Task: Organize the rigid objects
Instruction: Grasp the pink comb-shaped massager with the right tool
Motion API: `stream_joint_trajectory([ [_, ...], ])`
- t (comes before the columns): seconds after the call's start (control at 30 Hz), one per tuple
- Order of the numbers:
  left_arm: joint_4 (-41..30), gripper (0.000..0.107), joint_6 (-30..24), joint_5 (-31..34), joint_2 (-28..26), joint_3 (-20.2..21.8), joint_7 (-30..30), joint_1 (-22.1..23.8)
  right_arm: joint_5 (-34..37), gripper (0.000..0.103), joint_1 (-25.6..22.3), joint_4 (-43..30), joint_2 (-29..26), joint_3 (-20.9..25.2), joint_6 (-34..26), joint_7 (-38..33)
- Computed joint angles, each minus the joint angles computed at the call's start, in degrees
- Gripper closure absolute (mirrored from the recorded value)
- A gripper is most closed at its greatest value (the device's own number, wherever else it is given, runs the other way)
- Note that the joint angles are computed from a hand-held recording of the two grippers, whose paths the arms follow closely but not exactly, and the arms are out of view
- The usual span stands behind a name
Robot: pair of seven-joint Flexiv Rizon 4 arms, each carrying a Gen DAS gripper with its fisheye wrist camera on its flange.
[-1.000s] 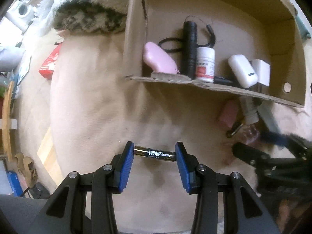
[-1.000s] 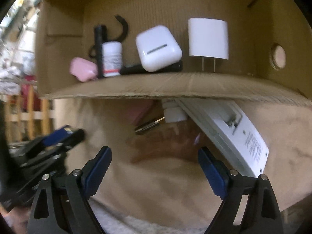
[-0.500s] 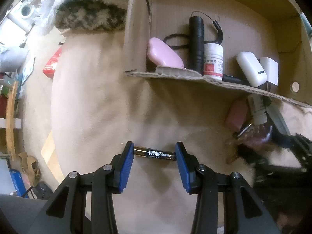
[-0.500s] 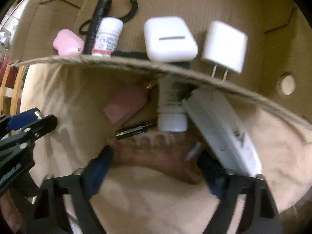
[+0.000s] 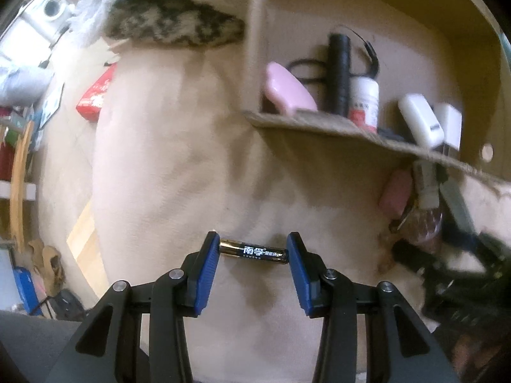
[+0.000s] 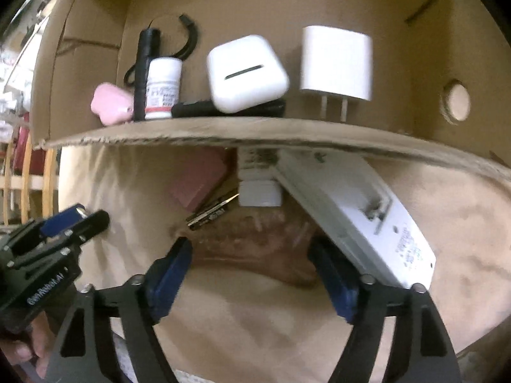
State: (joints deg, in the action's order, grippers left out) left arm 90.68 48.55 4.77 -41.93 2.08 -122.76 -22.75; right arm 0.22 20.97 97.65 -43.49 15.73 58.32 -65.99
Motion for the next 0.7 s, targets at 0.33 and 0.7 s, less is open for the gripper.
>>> stream_joint_trajectory([
  [0.33, 0.8, 0.067, 0.7, -1.8, 0.4, -0.5, 0.4, 2.0, -10.4, 0.000, 9.9, 0.1, -1.3, -7.6, -0.9, 7.7],
  [0.7, 1.0, 0.067, 2.4, -1.2, -0.3, 0.5, 1.2, 1.6, -12.6, 0.001, 7.3, 2.0, 0.3, -4.6, 1.7, 8.6],
])
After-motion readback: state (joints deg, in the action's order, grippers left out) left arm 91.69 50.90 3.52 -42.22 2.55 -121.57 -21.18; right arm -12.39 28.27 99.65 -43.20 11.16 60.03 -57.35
